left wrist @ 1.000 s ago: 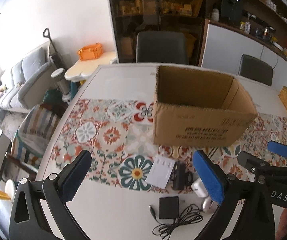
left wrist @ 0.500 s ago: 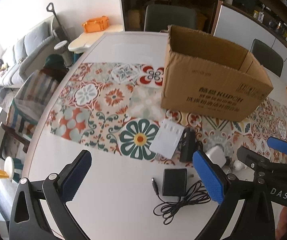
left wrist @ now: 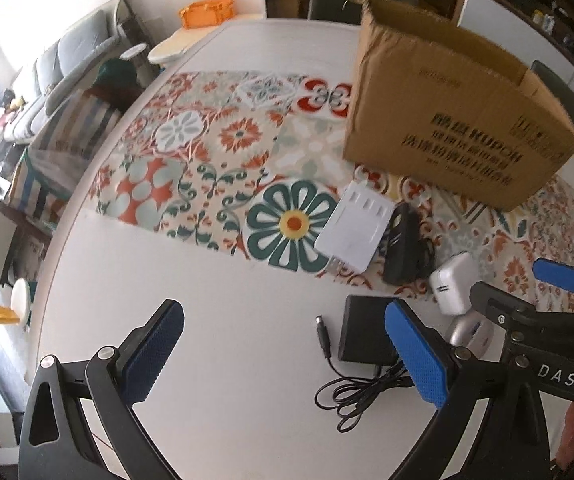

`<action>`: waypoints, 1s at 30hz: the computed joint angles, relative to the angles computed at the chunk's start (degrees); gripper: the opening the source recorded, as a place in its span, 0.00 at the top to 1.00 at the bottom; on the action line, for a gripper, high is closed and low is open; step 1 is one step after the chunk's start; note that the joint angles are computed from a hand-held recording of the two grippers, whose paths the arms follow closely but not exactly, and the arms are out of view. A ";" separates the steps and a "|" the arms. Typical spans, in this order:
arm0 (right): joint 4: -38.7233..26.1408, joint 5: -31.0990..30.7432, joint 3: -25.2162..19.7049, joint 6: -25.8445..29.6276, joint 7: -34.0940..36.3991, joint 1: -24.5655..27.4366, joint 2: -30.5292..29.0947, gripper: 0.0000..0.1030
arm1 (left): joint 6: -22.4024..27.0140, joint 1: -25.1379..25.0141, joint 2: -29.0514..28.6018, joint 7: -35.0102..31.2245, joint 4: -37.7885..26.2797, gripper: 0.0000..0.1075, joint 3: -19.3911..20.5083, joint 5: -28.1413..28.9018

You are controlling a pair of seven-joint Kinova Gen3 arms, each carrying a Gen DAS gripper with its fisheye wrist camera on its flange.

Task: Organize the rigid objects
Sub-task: 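Move both tools back toward the remaining items on the table, then grasp the white charger with the right gripper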

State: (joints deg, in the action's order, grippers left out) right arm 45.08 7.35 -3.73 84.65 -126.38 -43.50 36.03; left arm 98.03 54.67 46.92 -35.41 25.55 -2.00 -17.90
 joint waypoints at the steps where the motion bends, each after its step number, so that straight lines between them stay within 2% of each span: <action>1: -0.15 -0.15 -0.16 0.07 0.47 0.15 0.29 0.15 | -0.20 -0.34 0.03 0.36 0.43 0.05 0.30 0.58; 14: -5.26 -2.15 -0.16 3.75 7.08 0.60 6.56 0.17 | 0.98 -1.26 2.10 1.81 0.62 0.05 0.95 2.58; 22: -6.47 -3.34 0.02 3.87 8.46 1.18 8.92 0.19 | 2.76 -1.70 4.23 1.03 -2.23 0.05 0.81 3.13; 30: -3.44 -2.84 0.39 0.72 9.05 1.33 8.57 0.25 | 3.74 -1.96 5.71 -0.13 -4.48 0.05 0.50 4.06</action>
